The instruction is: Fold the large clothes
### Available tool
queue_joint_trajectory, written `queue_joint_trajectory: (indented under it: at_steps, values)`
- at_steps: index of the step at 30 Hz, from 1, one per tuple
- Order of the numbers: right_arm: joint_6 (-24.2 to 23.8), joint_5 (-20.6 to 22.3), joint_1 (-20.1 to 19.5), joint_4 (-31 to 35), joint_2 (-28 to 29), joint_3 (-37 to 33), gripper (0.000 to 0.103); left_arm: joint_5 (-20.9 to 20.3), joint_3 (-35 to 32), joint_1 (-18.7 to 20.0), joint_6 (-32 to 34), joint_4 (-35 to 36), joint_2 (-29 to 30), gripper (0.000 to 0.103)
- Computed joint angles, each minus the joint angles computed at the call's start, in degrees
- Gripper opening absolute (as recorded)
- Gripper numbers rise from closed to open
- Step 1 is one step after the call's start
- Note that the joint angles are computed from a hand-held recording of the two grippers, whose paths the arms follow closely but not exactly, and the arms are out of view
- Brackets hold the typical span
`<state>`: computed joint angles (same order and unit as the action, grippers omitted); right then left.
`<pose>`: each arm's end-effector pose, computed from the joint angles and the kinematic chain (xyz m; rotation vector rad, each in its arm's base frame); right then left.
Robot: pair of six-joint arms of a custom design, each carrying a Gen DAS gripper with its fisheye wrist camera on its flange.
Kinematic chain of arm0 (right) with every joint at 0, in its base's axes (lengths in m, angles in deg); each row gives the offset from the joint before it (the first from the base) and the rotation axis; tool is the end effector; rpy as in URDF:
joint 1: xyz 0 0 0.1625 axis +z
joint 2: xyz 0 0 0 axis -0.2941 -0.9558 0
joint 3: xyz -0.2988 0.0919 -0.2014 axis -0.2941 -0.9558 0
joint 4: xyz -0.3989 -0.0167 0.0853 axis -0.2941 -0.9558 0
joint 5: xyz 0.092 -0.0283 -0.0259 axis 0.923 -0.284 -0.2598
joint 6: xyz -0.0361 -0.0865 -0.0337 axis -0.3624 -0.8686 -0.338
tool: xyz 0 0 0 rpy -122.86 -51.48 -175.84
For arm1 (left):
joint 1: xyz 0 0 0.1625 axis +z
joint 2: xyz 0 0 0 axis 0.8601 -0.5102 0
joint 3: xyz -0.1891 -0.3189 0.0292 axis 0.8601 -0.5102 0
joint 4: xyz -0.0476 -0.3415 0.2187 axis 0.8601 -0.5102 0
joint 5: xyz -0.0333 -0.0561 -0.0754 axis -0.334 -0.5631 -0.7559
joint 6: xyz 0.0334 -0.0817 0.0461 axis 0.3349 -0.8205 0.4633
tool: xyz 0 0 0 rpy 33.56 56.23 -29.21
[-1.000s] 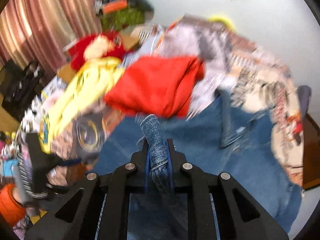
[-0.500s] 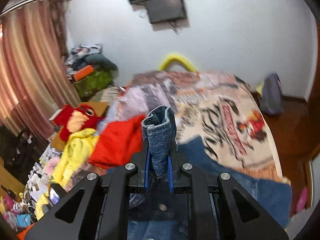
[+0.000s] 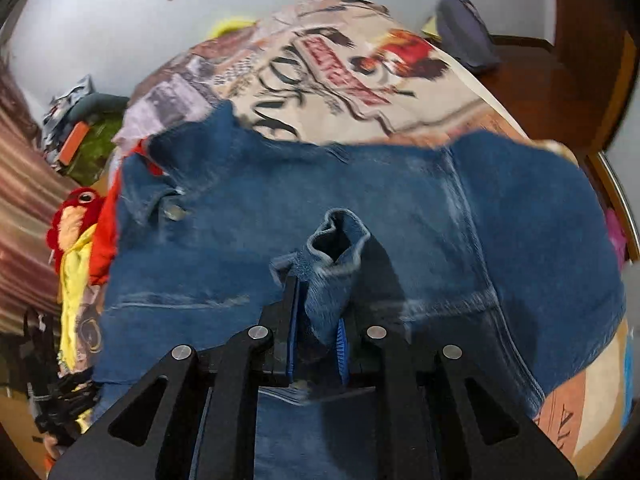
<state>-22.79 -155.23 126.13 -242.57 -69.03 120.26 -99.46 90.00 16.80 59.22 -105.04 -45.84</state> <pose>0.2954 -0.6628 0.1232 -0.4048 -2.4182 0.9195 0.0101 -0.7565 0.3252 0.6704 2.4126 -0.2080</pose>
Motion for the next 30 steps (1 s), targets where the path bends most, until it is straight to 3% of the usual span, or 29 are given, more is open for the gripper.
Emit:
queue_joint_trajectory:
  at_steps: [3, 9, 12, 17, 18, 20, 22, 25, 27, 28, 30]
  values:
    - [3.0, 0.1, -0.2, -0.4, -1.7, 3.3, 0.023, -0.1, 1.2, -0.3, 0.9, -0.8, -1.2, 0.052]
    - [8.5, -0.6, -0.7, 7.2, -2.9, 4.1, 0.04, -1.9, 3.0, -1.1, 1.8, -1.6, -3.6, 0.052]
    - [8.6, 0.3, -1.0, 6.2, -3.2, 4.9, 0.041, -2.5, 3.8, -2.0, 2.6, -2.2, -4.5, 0.052]
    - [7.8, 0.3, -1.2, 11.8, -2.2, 1.4, 0.042, -4.6, 5.8, -3.9, 5.4, -5.2, -6.5, 0.052]
    - [6.7, 1.2, -1.4, 12.1, -1.9, 0.6, 0.045, -5.0, 6.2, -4.4, 6.1, -6.3, -6.8, 0.052]
    - [6.0, 2.9, -1.8, 12.7, -1.2, -0.5, 0.062, -5.8, 6.6, -5.3, 7.3, -8.3, -7.2, 0.056]
    - [6.4, 2.2, -1.9, 14.4, 0.4, -2.6, 0.064, -6.3, 6.5, -5.9, 8.2, -10.8, -6.9, 0.064]
    - [4.6, -1.5, -1.3, 16.5, 3.0, -5.9, 0.061, -5.5, 4.7, -6.4, 8.2, -12.4, -4.7, 0.066]
    - [2.8, -3.0, -0.8, 16.4, 4.0, -6.9, 0.049, -5.1, 3.1, -6.5, 6.8, -10.8, -3.3, 0.066]
    - [1.3, -4.3, -0.4, 16.3, 4.4, -7.3, 0.031, -5.3, 2.4, -6.4, 6.2, -9.9, -2.8, 0.066]
    - [-2.6, -6.3, 0.6, 15.5, 5.0, -8.0, 0.023, -6.3, 0.6, -6.3, 4.8, -7.5, -1.3, 0.066]
